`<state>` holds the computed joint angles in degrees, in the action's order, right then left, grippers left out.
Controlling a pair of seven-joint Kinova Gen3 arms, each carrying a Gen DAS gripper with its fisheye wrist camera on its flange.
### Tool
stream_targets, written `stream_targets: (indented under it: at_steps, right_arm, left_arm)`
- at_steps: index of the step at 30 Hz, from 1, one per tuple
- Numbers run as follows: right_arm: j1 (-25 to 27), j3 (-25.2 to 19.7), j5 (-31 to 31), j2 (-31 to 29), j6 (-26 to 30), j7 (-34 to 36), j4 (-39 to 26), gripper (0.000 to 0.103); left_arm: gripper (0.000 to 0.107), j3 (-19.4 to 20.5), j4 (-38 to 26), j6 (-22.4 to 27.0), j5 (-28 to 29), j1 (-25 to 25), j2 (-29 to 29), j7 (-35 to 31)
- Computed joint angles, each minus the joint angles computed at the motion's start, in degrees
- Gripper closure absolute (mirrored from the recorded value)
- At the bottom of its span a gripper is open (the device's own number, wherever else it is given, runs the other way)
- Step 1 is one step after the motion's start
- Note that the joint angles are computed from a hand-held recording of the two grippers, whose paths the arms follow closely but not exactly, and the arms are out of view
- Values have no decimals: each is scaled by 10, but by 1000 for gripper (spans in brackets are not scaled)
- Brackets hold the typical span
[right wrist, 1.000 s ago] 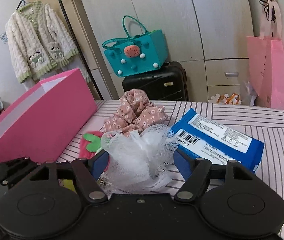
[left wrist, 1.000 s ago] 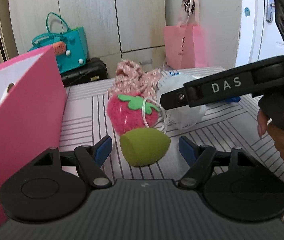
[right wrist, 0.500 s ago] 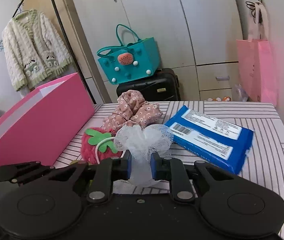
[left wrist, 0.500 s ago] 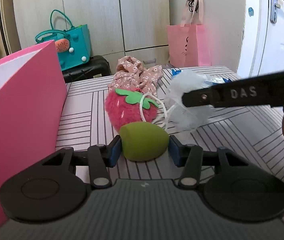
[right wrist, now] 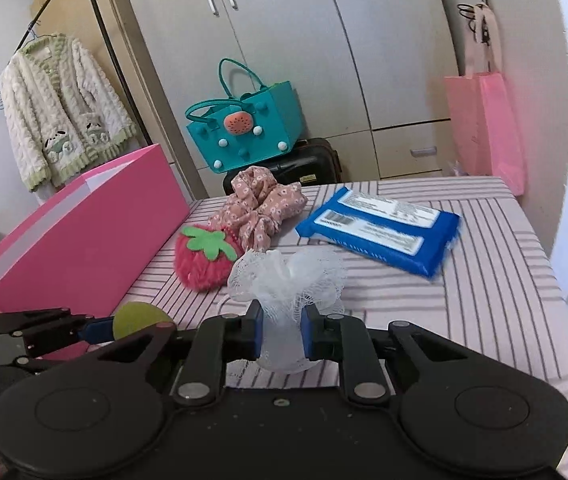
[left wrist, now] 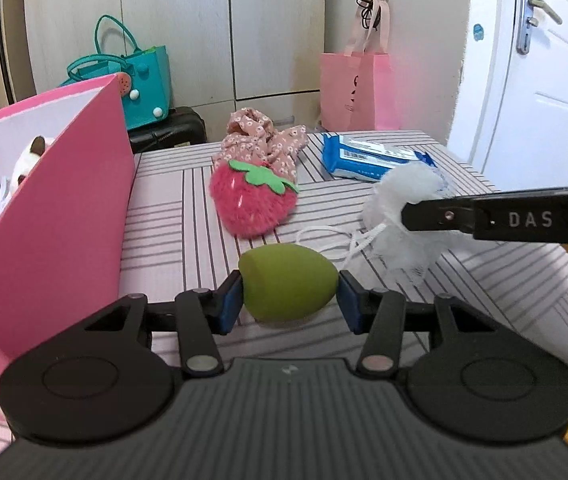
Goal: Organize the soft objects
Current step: 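Grasp the green sponge with the left tool while the right tool grasps the white bath puff, then carry the green sponge and white bath puff over the pink box with both tools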
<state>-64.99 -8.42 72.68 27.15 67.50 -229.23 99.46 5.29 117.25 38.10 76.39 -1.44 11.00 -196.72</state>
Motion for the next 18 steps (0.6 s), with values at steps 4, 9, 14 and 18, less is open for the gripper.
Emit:
stream_targets:
  at_steps: [4,9,14,18]
  right_arm:
    - [-8,-8,-21,-4,7,14,-7,82]
    - [-3,-17,-37,-27,-41,20,1,81]
    - [10,-27,-15,-52,-118,-9,29,81]
    - [19,-31,-21,-58,-157,-3,28,81]
  left_arm:
    - [59,-9,-11,37,-43,-14,-4,39]
    - [59,-15,-31,86,-104,-34,-7,92]
    - [59,-21,-46,118,-169,-46,-13,148]
    - [59,-26,-62,166,-198,-66,-10,168]
